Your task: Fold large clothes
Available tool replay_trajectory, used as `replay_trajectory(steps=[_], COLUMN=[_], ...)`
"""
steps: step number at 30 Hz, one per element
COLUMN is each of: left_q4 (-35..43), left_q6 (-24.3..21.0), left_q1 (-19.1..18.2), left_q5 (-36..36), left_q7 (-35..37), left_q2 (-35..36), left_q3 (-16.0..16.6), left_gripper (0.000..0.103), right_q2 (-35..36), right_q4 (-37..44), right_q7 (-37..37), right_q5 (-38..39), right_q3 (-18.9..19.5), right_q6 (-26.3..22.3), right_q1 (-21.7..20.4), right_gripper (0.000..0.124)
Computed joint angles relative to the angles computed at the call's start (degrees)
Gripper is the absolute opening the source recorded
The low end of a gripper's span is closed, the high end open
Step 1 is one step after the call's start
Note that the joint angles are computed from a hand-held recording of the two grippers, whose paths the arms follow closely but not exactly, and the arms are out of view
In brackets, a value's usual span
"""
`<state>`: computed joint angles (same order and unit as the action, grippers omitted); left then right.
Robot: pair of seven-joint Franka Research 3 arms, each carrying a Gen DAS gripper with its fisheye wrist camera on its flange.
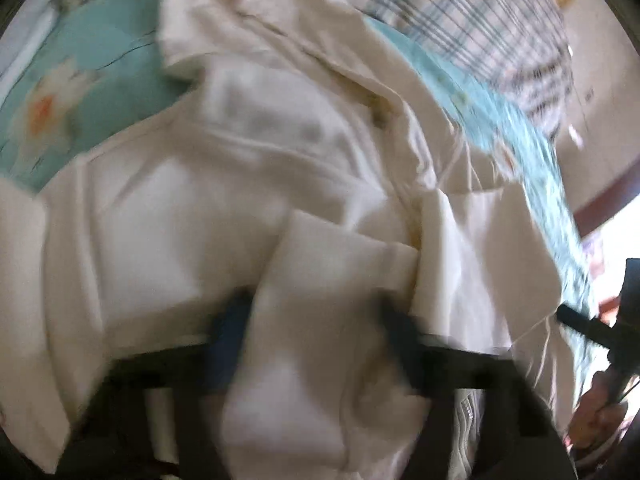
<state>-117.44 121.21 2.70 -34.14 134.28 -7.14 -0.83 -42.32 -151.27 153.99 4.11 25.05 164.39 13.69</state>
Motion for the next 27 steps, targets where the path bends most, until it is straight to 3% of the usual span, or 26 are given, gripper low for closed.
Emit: replay_trajectory(steps=[1,3,8,10,11,13,18,24,25,26,27], left_q4=[-1.0,-4.8,-13.4,-13.9,-14.1,-14.7,-15.8,-16.6,-16.5,-16.5,-16.4], left_q6=[0.9,4.7,13.8,13.4,12.8,13.5,17.9,16.3,15.8,15.5,14.7], left_q1=[-0.1,0.0,0.2,0.4,0.4,0.3,-0.5,-0.2,-0.2,-0.1,-0.3], left_q5=[-0.1,-1.5,-4.5,-4.2,-4.3,-4.0,-2.9,-2.0,-1.9,-1.9,-2.2], left_q7=[0.8,0.9,-1.8,-4.1,-4.5,-5.0,-7.1,-7.8,-8.4,-8.7,-8.9], left_q2=[-0.8,-4.5,-12.7,-12.1,-11.9,-11.8,-12.3,-12.8,-12.8,-13.0,-13.1], left_q3=[-0.2,0.3,4.3,6.4,7.0,7.0,6.7,8.1,8.1,8.2,8.3], left_gripper=[0.008,0.002,0.002,0.002,0.002,0.002,0.002,0.002,0.002,0.002,0.002], right_q2=[-1.5,-5.7,-15.3,-16.5,-16.5,-15.5,-13.3,-5.8,-4.3,-2.7,-2.3], right_q4=[-0.6,-1.7,-2.3,-2.0,-1.7,-1.5,-2.2,-1.0,0.0,2.1,2.8], right_q7=[0.9,2.8,6.6,7.2,7.4,7.0,4.2,-2.3,-3.6,-5.1,-5.8], right_q5=[0.0,-0.7,-4.2,-5.3,-5.7,-6.5,-7.5,-6.3,-7.0,-8.7,-9.1], right_q3=[0.5,1.5,2.7,1.8,1.3,-0.3,-4.7,-8.2,-8.0,-7.2,-7.4], right_q6=[-0.8,-3.7,-14.9,-19.4,-22.0,-24.4,-26.4,-23.3,-24.2,-27.4,-28.6], right_q1=[-0.5,-2.1,-6.3,-7.1,-7.6,-8.0,-8.0,-6.1,-6.3,-7.0,-6.9], right_gripper=[0.045,0.045,0.045,0.048,0.055,0.062,0.062,0.061,0.054,0.002,0.005])
